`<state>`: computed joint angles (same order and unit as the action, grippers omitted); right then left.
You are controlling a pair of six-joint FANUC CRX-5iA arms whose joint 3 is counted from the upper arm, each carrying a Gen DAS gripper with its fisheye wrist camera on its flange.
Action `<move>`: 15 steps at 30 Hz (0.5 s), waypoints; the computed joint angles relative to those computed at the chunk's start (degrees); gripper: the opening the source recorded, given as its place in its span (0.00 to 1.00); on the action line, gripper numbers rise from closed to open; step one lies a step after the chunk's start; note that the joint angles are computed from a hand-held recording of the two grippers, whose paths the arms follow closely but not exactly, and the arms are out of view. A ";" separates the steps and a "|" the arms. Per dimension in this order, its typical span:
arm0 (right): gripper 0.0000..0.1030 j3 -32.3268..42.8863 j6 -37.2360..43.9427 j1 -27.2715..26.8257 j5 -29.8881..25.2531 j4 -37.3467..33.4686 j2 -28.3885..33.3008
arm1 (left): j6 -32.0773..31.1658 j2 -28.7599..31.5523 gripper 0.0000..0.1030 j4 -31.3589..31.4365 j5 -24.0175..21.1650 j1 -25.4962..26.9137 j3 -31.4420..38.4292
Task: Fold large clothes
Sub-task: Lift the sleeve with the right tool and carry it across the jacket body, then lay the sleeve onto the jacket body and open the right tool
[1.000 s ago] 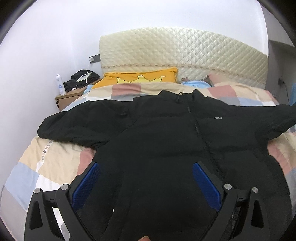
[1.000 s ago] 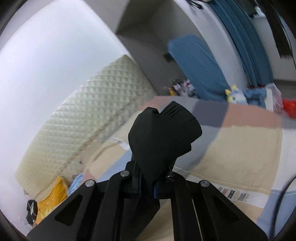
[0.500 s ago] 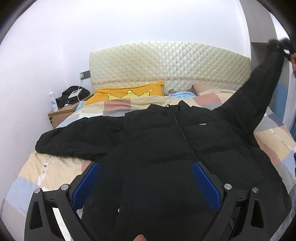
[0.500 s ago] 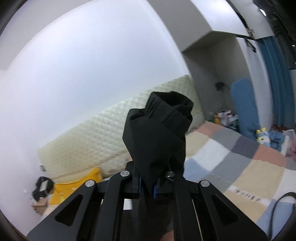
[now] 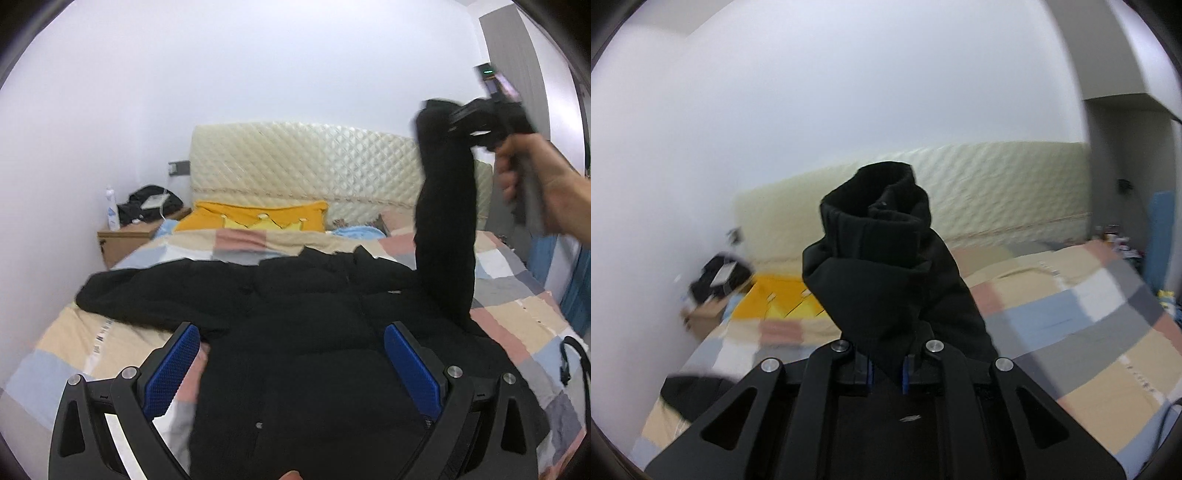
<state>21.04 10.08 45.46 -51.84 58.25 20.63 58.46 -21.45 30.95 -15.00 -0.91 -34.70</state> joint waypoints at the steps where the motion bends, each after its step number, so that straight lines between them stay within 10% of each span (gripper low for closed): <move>1: 0.12 1.69 2.15 0.66 0.99 -1.65 1.76 | 0.02 -0.23 0.99 -0.18 -0.13 0.48 -0.01; 8: 0.12 9.89 10.40 4.96 2.69 -7.35 12.16 | -7.21 -0.07 0.99 10.79 0.33 3.61 -2.21; 15: 0.13 19.87 19.97 6.96 1.96 -16.97 22.05 | 2.33 0.64 0.99 -0.30 -1.26 6.79 0.85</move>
